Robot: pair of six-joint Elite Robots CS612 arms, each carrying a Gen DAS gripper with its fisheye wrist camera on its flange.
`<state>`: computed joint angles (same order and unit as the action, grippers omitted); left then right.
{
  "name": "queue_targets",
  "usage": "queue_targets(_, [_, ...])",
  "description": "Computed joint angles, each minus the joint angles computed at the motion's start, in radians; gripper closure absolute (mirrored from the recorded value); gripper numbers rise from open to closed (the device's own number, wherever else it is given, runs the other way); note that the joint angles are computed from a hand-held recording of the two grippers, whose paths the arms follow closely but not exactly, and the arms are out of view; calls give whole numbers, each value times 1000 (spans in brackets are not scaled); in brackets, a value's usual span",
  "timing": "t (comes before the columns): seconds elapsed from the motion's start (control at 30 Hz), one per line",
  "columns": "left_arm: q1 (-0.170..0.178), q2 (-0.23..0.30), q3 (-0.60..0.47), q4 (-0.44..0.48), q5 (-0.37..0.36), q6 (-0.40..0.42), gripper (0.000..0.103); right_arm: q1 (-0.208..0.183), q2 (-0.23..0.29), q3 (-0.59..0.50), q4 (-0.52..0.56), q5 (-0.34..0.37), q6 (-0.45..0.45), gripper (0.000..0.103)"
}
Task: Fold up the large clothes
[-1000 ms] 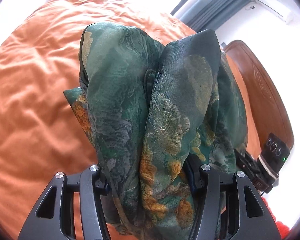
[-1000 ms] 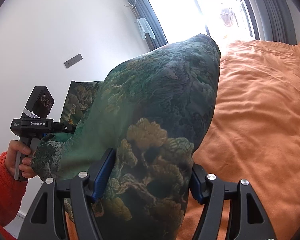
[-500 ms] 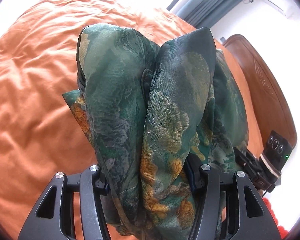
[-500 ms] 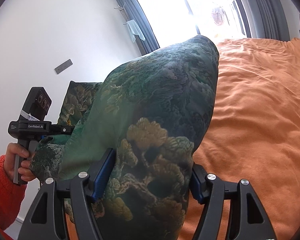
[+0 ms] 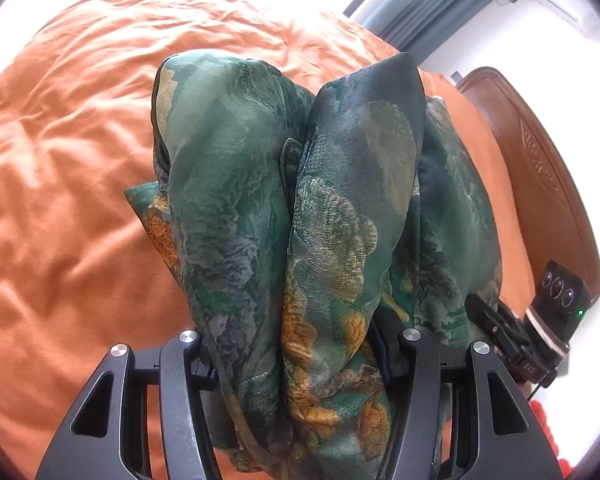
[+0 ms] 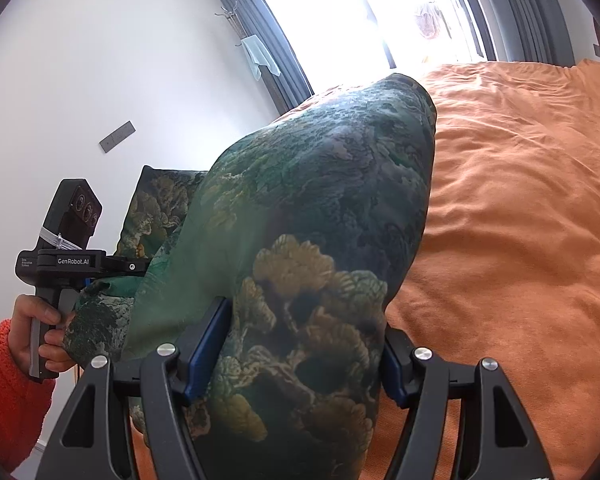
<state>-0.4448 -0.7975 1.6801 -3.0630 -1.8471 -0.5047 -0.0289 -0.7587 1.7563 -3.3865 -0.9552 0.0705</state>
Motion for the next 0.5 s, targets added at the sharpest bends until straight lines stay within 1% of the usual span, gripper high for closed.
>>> queue_targets(0.2, [1, -14, 16, -10, 10, -5, 47, 11, 7, -18, -4, 9, 0, 35])
queue_targets(0.33, [2, -11, 19, -19, 5, -8, 47, 10, 11, -29, 7, 9, -8, 35])
queue_targets(0.5, [3, -8, 14, -4, 9, -8, 47, 9, 19, -35, 16, 15, -6, 35])
